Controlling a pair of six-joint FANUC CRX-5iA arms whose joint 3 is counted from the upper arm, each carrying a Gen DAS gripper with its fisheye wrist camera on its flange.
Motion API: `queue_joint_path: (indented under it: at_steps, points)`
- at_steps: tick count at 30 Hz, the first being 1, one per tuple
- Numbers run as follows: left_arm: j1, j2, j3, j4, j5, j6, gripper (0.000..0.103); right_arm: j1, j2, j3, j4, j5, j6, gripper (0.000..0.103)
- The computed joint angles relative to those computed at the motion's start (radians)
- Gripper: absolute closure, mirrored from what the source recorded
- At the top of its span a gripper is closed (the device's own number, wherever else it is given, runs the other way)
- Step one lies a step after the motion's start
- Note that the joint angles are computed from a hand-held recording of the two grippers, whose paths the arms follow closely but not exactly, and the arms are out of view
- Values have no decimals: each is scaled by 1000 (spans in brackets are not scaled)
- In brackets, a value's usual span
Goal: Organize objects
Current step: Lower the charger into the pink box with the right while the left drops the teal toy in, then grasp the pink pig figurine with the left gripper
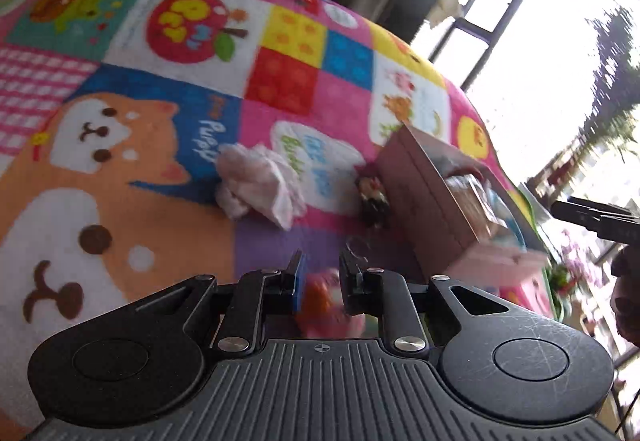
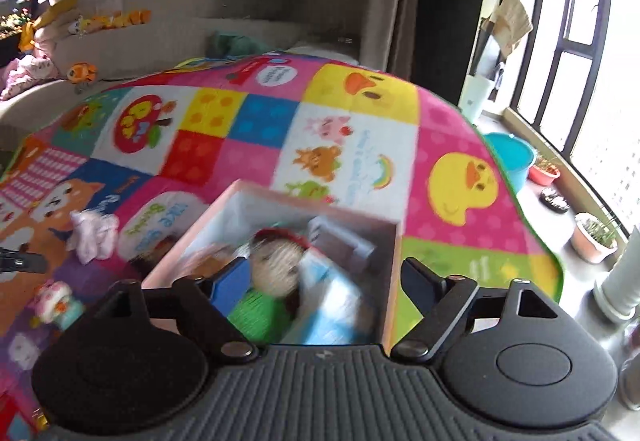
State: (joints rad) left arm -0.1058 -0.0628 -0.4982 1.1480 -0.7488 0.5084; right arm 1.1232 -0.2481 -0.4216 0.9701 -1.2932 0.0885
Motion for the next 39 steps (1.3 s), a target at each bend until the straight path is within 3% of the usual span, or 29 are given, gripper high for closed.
queue_joint_path:
  at_steps: [4,9,11,14,15,20,24,29,31,36,39]
  points:
    - [-31,-77,-90,95,53,-216,82,109,10,-51,-16,35,-119,16]
    - [-40,-122,-143,150,85,-229,82,175,28,-116,-59,100,-337,13]
    - [-49,-132,-148,137,102,-238,82,182,60,-112,-78,73,-402,13]
    - [-52,-152,-142,49,113,-196,82,195,77,-122,-73,32,-475,12]
    - [-48,-158,-137,7,105,-166,82,202,80,-124,-70,15,-494,7]
    - [7,-128,-71,-225,-54,71,82,200,89,-119,-80,-7,-518,0]
    - [-28,-133,-51,-332,-2,88,81,197,128,-79,-107,-35,-461,0]
    - [-68,-104,-12,-373,37,135,75,195,136,-68,-120,-41,-438,0]
    - [-84,-98,-6,-385,56,145,72,194,141,-61,-127,-45,-425,0]
    - [-124,-92,0,-402,72,120,36,193,140,-60,-129,-43,-419,0]
    - [-138,-88,-10,-373,81,102,22,193,139,-61,-127,-43,-421,0]
